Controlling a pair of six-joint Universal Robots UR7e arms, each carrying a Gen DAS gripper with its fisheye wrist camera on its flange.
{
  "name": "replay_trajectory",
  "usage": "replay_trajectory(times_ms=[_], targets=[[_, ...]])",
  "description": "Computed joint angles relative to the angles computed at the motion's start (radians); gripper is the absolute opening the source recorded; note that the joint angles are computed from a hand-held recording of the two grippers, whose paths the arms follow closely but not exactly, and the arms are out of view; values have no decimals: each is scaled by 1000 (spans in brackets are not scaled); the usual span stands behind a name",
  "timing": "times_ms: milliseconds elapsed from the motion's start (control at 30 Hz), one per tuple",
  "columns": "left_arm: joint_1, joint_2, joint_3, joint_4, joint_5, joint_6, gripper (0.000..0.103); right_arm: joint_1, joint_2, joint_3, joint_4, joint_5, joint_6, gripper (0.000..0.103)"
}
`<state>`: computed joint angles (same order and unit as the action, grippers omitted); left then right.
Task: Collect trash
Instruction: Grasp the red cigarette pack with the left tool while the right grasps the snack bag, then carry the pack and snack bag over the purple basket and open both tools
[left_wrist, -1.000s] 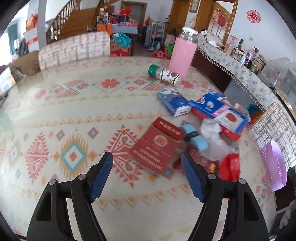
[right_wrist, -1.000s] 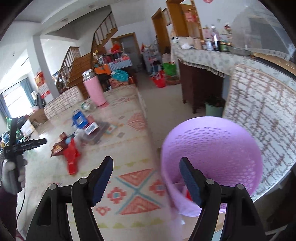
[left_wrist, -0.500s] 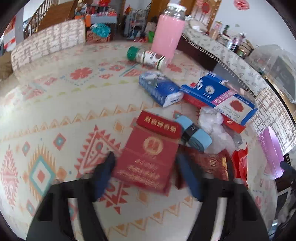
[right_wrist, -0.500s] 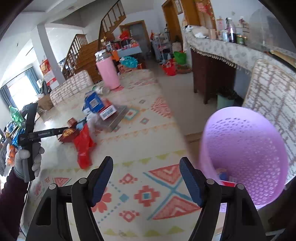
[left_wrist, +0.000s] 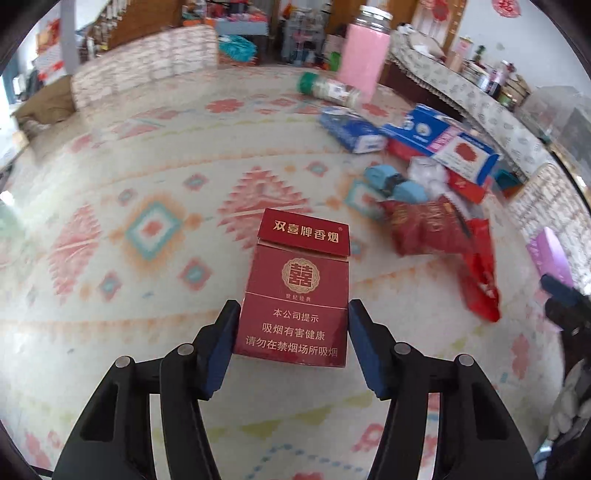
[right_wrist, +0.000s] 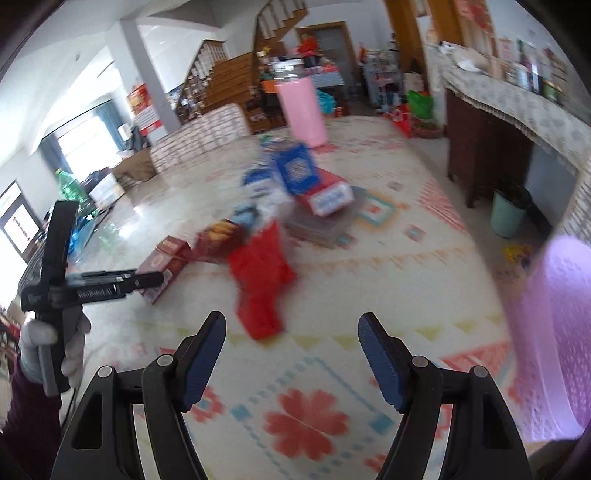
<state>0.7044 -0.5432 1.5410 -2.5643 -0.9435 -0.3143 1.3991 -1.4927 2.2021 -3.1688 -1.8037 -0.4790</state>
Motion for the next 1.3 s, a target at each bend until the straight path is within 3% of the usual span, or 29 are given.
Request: replay_trajectory(times_ms=[167, 333, 600, 733, 833, 867, 1067, 1300], targets=[[12, -18, 38, -72, -29, 6, 58, 65, 89, -98, 56, -4, -18, 78], [27, -31, 70, -152, -61, 22, 58, 118, 230, -231, 70, -100, -42, 78], [42, -31, 85, -227, -101, 50, 63, 142, 377, -378, 127, -218, -48, 78], [38, -22, 81, -237, -85, 52, 65, 150, 421, -407, 140, -251, -48, 78], [30, -14, 77, -230, -60, 58, 64, 160, 442, -404, 112, -277, -67, 78], [28, -14, 77, -226, -51, 57, 59, 165, 444, -399, 97, -286, -74, 76], [32, -34, 92, -227, -52, 21, 58, 182, 419, -364, 88, -287, -50, 53], [29, -60, 133, -327, -39, 7, 58, 193, 336, -262, 19, -247, -22, 52]])
